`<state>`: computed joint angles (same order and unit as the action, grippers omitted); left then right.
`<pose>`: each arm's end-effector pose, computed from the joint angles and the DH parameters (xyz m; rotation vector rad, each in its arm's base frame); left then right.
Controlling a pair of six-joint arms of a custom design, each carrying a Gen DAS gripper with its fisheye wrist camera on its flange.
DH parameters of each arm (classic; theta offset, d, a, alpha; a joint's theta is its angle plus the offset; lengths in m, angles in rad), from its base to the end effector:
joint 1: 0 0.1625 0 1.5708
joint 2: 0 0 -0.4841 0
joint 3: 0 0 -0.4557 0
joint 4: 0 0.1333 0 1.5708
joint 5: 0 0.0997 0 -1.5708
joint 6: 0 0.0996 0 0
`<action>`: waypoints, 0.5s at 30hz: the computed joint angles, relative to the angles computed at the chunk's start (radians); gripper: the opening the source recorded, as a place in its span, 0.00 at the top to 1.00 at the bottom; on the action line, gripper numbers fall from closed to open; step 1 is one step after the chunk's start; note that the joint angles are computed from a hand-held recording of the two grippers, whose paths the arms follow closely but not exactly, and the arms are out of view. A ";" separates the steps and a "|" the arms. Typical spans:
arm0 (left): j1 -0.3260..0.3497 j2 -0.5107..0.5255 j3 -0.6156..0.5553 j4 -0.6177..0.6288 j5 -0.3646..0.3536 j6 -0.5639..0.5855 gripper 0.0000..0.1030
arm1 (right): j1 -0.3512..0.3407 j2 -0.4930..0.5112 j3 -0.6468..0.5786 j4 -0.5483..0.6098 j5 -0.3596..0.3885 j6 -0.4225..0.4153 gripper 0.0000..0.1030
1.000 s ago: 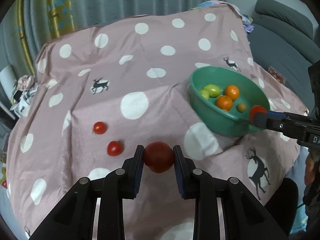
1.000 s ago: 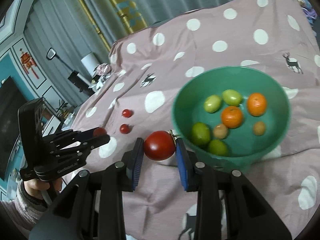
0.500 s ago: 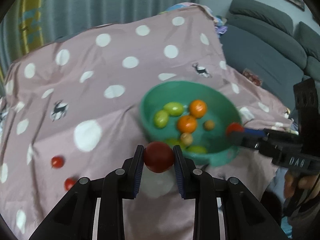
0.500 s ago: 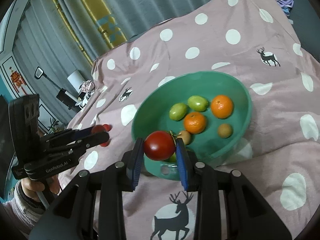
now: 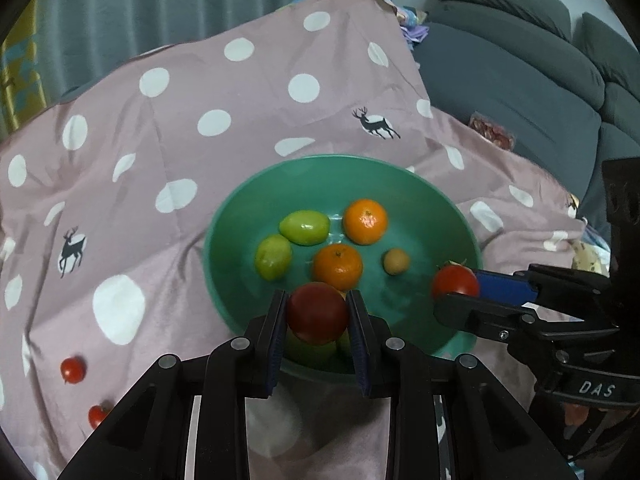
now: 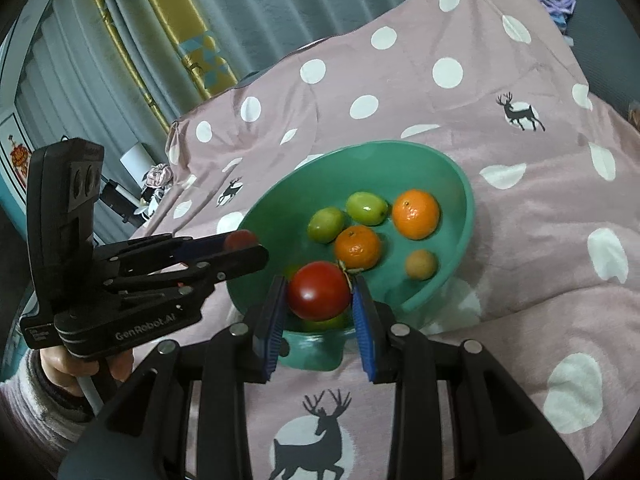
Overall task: Organize fruits
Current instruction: 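Carry both red tomatoes into the green bowl and open both grippers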
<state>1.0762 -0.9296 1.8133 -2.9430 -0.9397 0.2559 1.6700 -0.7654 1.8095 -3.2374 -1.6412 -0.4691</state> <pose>-0.1653 -0.7111 0.1739 0.7223 2.3850 -0.7112 0.1967 -0.7011 0.0814 0.7626 -2.7256 0.8766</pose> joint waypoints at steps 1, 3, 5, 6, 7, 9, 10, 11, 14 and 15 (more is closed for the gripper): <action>0.000 0.004 -0.002 -0.002 0.005 0.004 0.71 | 0.002 0.004 -0.003 -0.004 -0.006 -0.006 0.68; 0.001 0.013 -0.007 -0.004 0.017 0.009 0.71 | 0.002 0.009 -0.009 -0.002 -0.008 -0.009 0.68; 0.004 0.016 -0.012 0.000 0.018 0.004 0.71 | 0.001 0.012 -0.012 0.000 -0.008 -0.011 0.68; 0.004 0.019 -0.013 -0.002 0.022 0.004 0.71 | 0.003 0.014 -0.014 0.000 -0.012 -0.015 0.67; 0.005 0.020 -0.013 -0.004 0.027 0.004 0.71 | 0.002 0.013 -0.013 -0.002 -0.013 -0.019 0.67; 0.007 0.020 -0.015 -0.002 0.025 -0.002 0.71 | 0.004 0.013 -0.011 -0.010 -0.017 -0.024 0.67; 0.008 0.017 -0.015 0.002 0.019 -0.010 0.71 | 0.003 0.012 -0.011 -0.011 -0.018 -0.020 0.65; 0.009 0.013 -0.013 0.003 0.013 -0.014 0.71 | 0.002 0.010 -0.009 -0.014 -0.015 -0.015 0.64; 0.010 -0.005 -0.002 -0.006 -0.005 -0.026 0.61 | -0.002 0.003 -0.004 -0.020 -0.003 -0.001 0.61; 0.010 -0.015 0.006 -0.016 -0.006 -0.030 0.55 | -0.004 0.000 -0.001 -0.024 0.003 0.004 0.60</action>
<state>1.0858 -0.9443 1.8198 -2.9594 -0.9461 0.2261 1.6656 -0.7655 1.8086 -3.2615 -1.6380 -0.4654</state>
